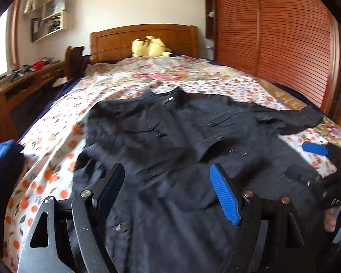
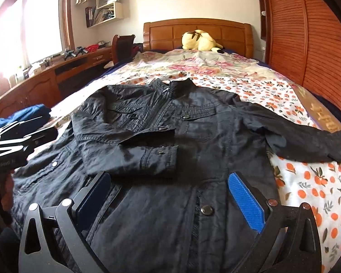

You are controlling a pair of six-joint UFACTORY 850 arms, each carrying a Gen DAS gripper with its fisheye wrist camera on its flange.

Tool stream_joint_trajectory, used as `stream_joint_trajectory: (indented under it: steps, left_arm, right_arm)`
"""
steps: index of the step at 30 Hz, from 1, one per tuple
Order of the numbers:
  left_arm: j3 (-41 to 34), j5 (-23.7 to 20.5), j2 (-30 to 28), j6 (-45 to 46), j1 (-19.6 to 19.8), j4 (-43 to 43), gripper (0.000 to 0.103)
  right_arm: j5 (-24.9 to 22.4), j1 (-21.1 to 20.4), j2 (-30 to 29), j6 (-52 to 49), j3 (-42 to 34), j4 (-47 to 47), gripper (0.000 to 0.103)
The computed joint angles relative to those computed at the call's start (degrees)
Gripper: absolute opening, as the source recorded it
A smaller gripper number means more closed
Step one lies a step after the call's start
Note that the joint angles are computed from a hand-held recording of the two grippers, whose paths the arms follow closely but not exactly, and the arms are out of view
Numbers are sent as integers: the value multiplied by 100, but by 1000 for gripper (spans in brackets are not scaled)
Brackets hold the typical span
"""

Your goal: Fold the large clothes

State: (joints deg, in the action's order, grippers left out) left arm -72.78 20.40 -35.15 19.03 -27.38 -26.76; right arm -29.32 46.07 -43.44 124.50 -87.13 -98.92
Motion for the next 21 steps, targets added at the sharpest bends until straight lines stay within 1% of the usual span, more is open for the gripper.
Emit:
stream_joint_trajectory:
  steps: [4,8,10,13,17,21]
  left_arm:
    - [347,227,90,-750,159,542,78]
    - [578,460,156,-437,221,309,78]
    - [694,581,198,-564,262,461,78]
    - [769,586,222,-924,337,857,78]
    - [828,620,230,-1060,387,1044,78]
    - [801,536,178,-1349,445,1286,78]
  right_arm:
    - [70,-31,-259,-530,-374,455,103]
    - [82,-61,-483,-875,-702,766,103]
    - [126,-95,-628,-1177,-899,1083,103]
    - [235,-150,-782,-1495,-1118,1420,103]
    - [404,-220,-858,-1630,-1283,1544,103]
    - [514,-318,-994,-1923,-1559,1752,103]
